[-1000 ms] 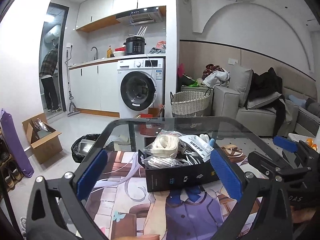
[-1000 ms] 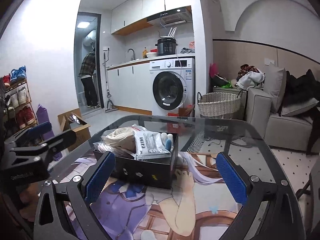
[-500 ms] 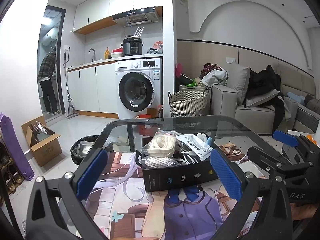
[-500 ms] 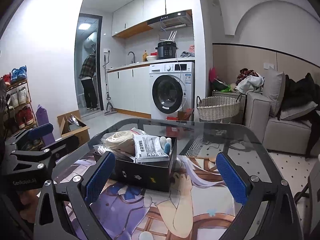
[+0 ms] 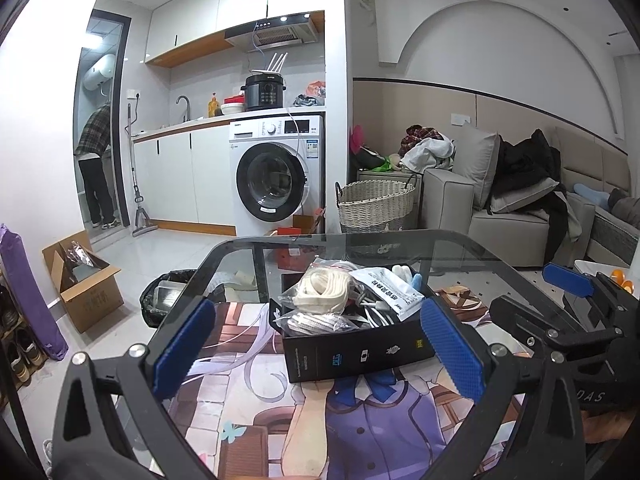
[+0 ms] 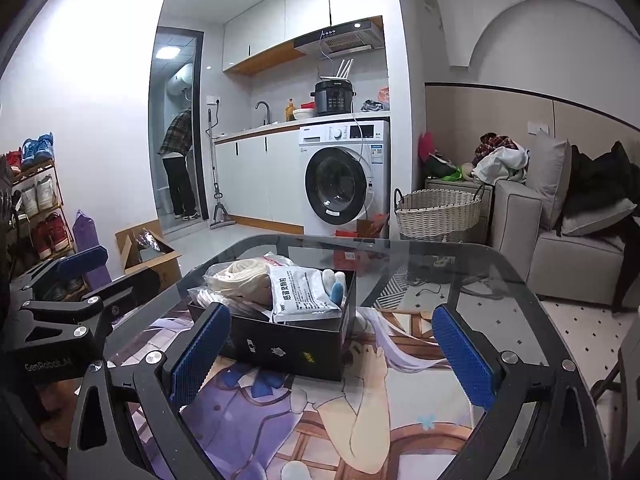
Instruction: Organize soft objects
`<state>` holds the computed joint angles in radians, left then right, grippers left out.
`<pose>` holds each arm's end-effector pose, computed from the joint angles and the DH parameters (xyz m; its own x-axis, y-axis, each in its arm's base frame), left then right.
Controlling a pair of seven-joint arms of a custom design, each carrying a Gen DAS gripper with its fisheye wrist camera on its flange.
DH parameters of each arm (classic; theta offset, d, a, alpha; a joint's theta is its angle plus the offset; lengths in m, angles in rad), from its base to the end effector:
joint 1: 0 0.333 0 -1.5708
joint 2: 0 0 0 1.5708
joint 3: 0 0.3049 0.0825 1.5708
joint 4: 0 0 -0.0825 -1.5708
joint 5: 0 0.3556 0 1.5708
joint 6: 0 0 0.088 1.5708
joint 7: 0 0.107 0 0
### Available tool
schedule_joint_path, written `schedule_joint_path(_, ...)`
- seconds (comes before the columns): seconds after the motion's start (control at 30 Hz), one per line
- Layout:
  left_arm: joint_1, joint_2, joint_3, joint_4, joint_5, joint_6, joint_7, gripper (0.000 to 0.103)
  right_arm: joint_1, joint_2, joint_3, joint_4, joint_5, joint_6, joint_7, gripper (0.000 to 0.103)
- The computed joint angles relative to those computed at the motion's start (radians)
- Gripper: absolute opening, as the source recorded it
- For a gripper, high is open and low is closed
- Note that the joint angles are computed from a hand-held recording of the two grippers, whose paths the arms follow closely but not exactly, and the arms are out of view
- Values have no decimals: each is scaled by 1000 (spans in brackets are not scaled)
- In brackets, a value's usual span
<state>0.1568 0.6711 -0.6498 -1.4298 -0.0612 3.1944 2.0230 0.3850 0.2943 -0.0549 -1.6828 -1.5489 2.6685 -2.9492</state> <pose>0.6987 -0.1980 0.5033 -0.4929 -0.8699 0.0175 -0.3008 0.1515 -0.9416 0.6051 0.2427 0.4830 -0.1831 -0.9831 -0.0028 -0.3469 0.0673 -0.9355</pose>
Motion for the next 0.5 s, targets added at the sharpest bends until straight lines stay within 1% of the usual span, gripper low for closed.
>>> schedule_joint_path(0.17, -7, 3, 8, 6, 0, -2, -5, 103, -2, 5, 1, 5, 16, 5, -10, 102)
schedule_joint_path(0.5, -4, 8, 1, 15, -3, -10, 4, 103, 2, -1, -1, -4, -2, -1, 15, 102)
